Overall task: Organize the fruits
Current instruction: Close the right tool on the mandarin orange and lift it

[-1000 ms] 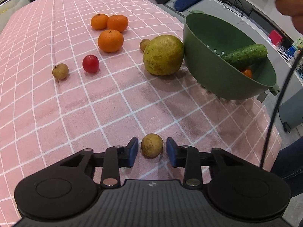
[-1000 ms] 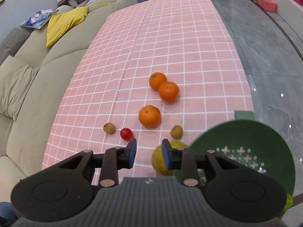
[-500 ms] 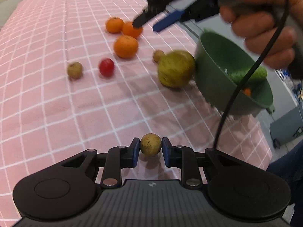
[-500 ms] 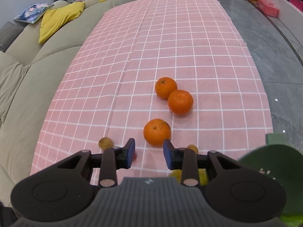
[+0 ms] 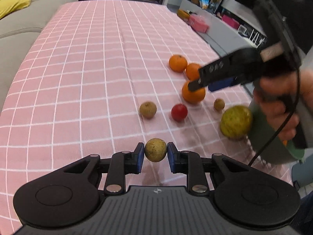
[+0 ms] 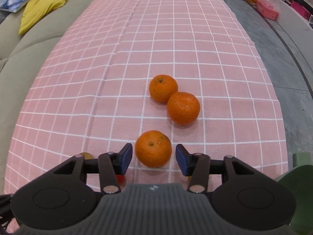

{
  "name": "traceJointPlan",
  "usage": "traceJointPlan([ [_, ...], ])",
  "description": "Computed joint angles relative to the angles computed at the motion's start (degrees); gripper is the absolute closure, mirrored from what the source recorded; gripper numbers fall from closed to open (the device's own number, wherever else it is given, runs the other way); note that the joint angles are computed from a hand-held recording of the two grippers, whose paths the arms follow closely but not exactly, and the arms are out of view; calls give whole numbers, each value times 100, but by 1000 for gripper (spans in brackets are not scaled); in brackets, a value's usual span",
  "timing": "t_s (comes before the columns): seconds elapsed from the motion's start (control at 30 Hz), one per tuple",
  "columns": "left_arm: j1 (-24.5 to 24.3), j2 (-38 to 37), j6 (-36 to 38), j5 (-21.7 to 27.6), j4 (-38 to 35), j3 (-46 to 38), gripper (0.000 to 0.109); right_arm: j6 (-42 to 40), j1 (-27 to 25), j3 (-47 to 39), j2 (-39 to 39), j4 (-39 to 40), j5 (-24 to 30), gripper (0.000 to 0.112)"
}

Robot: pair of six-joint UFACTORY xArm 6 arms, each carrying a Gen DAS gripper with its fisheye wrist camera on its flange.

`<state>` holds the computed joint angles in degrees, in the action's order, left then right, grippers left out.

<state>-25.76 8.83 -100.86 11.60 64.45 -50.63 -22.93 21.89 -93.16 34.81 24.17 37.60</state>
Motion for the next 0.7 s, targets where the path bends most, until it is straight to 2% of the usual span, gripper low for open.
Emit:
traceJointPlan([
  [0.07, 47, 25, -199, -90, 209, -21, 80, 80, 10, -87, 93, -73, 35, 65],
  [0.17, 43, 96, -82, -170, 122, -53, 80, 168, 26, -238, 255, -159, 108, 60],
  [0.27, 46, 120, -134, -231, 197, -65, 80, 261, 49, -331, 369, -267, 146, 60],
  [0.37, 29, 139, -92, -240, 115, -91, 80, 288, 69, -400, 437, -276, 179, 62],
  [0.43, 24, 158, -87, -236, 83, -108, 80, 160, 67, -380, 426, -162, 163, 68],
  [0.7, 28, 107, -107, -237, 101, -63, 80, 181, 40, -406, 412, -51, 218, 69],
])
